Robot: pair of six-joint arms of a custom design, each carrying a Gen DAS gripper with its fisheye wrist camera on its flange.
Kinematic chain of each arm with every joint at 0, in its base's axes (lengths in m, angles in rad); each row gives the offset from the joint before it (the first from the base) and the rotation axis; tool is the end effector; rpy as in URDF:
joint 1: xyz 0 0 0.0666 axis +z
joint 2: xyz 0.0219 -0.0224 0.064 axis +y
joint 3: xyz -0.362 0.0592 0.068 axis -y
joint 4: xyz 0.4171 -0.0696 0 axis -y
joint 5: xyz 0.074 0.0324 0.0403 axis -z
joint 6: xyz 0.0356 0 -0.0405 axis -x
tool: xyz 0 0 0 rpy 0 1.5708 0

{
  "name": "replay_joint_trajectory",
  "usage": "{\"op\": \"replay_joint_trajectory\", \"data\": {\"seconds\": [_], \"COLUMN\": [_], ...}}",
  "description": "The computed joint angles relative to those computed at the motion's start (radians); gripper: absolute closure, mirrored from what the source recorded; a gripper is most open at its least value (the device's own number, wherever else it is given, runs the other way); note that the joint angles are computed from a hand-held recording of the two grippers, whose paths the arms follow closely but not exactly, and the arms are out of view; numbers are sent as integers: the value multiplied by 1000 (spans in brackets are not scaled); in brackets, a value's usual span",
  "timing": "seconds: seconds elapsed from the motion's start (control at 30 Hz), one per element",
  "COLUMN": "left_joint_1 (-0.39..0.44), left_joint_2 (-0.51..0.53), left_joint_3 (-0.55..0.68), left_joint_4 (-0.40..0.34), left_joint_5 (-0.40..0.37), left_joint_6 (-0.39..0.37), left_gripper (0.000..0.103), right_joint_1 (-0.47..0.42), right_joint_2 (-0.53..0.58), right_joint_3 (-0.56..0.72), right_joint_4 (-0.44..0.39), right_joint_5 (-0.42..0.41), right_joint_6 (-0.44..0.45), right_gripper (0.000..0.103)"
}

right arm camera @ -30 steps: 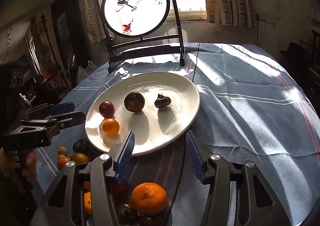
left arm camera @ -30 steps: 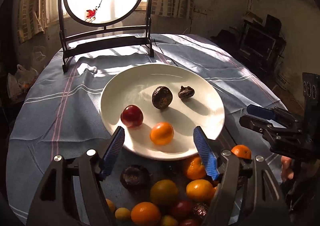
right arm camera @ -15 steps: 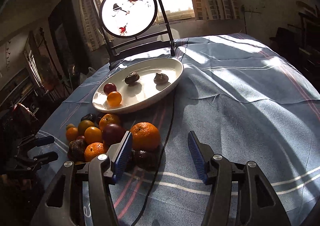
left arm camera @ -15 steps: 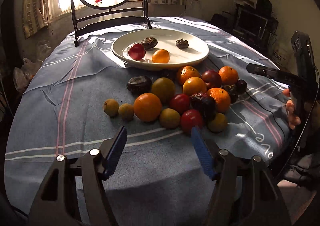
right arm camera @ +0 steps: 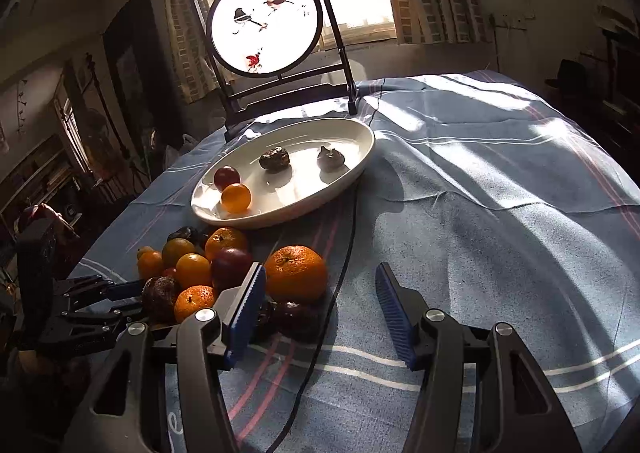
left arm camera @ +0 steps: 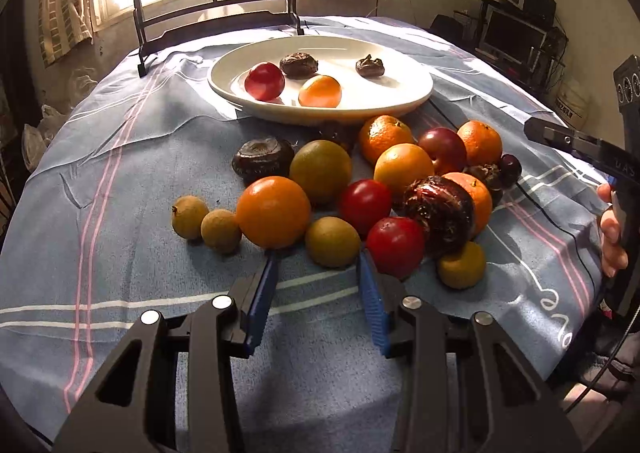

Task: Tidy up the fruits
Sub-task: 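Grasp a yellow-green fruit with the left tool while the right tool grasps a dark plum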

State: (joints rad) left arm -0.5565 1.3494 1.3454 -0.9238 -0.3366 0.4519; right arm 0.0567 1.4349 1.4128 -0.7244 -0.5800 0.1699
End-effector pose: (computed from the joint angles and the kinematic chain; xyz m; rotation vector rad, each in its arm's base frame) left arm 0.4222 -0.2493 0.4108 -0.0103 2.4272 -0.0294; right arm 0.5313 0.0493 0.4186 -0.5395 2.1761 0.6074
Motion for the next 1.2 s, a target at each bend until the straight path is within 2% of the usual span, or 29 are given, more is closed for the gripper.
{"op": "replay_joint_trajectory", "data": {"seconds": [0.13, 0.23, 0.4, 0.5, 0.67, 0.8, 0.87, 0.97, 1.1, 1.13, 1.17, 1.2], "left_joint_1": [-4, -8, 17, 15, 3, -9, -15, -17, -17, -17, -18, -20], "left_joint_2": [17, 33, 44, 43, -20, -99, -131, -156, -164, -164, -162, -161], "left_joint_3": [18, 37, 52, 50, -7, -65, -87, -108, -120, -123, -122, -122], "left_joint_4": [-2, -15, -22, -14, 43, 56, 49, 37, 42, 47, 49, 51], "left_joint_5": [-2, -23, 27, 18, -23, -37, -41, -35, -30, -29, -32, -34], "left_joint_6": [-17, -19, 4, 3, 24, 53, 64, 80, 91, 91, 91, 90], "left_gripper": [76, 76, 75, 76, 75, 75, 75, 75, 75, 75, 75, 75], "right_joint_1": [-2, -1, 1, 2, 5, 29, 47, 63, 86, 91, 93, 94], "right_joint_2": [1, 0, -2, -1, -1, -31, -38, -30, 8, 17, 20, 21], "right_joint_3": [1, -1, -3, -3, 1, -36, -48, -34, 19, 28, 30, 33], "right_joint_4": [-2, 0, 2, -1, -48, -86, -95, -101, -148, -157, -156, -155], "right_joint_5": [-6, -7, -2, 2, 11, 60, 112, 159, 194, 195, 196, 200], "right_joint_6": [4, 9, 8, 10, 43, 138, 169, 158, 152, 151, 148, 142], "right_gripper": [46, 46, 46, 46, 46, 46, 52, 59, 61, 64, 73, 74]}}
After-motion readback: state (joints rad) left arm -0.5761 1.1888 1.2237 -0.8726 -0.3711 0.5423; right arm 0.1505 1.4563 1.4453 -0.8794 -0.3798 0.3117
